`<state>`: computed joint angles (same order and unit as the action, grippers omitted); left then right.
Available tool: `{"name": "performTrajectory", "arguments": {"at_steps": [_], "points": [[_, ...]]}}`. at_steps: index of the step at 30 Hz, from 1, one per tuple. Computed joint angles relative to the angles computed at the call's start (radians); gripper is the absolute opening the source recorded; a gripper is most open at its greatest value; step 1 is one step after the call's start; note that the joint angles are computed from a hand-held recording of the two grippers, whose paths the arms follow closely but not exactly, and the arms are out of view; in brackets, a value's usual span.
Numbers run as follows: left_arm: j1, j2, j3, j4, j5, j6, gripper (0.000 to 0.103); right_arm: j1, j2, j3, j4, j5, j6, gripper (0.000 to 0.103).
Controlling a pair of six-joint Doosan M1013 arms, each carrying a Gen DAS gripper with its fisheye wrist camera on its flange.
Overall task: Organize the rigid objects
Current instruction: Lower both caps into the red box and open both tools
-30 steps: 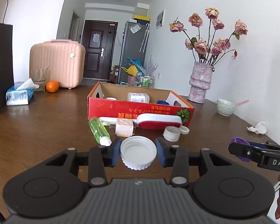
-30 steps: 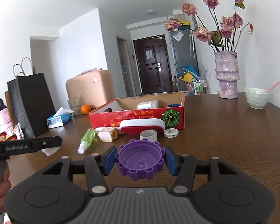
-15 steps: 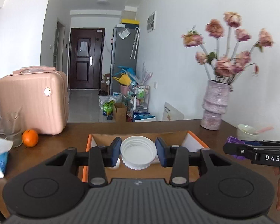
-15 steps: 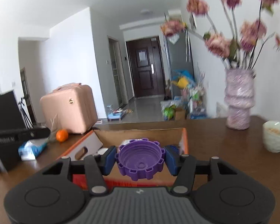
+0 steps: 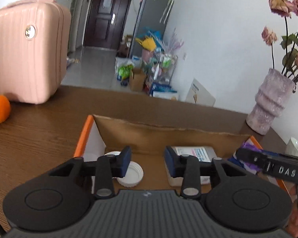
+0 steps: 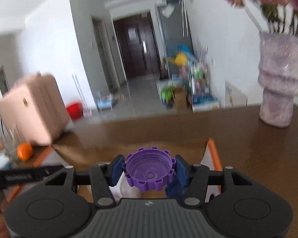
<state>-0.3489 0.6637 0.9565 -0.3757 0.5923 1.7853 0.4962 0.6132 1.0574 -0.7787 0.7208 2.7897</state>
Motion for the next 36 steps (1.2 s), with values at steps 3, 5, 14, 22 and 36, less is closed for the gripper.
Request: {"name": "performTrajectory", "arguments": {"at_steps": [3,5,14,22,36], "points": [[-0.004,0.000,0.000,0.022,0.017,0.014,0.056,0.018,0.010,-0.016,-0.045,0.040,-0.038,0.055],[-0.003,-0.005,0.004,0.031,0.015,0.000,0.063,0.016,0.013,-0.023,-0.002,0.050,-0.070,0.062],[-0.001,-0.034,0.035,-0.006,-0.053,0.014,0.085,-0.011,0.000,0.004,0.084,-0.030,-0.027,0.081],[-0.025,-0.035,0.043,0.156,-0.072,-0.063,0.085,-0.009,0.001,0.002,0.073,-0.030,-0.030,0.082],[0.040,-0.360,0.491,0.033,-0.303,0.189,0.102,0.130,-0.181,0.234,-0.259,-0.033,0.329,0.089]]}}
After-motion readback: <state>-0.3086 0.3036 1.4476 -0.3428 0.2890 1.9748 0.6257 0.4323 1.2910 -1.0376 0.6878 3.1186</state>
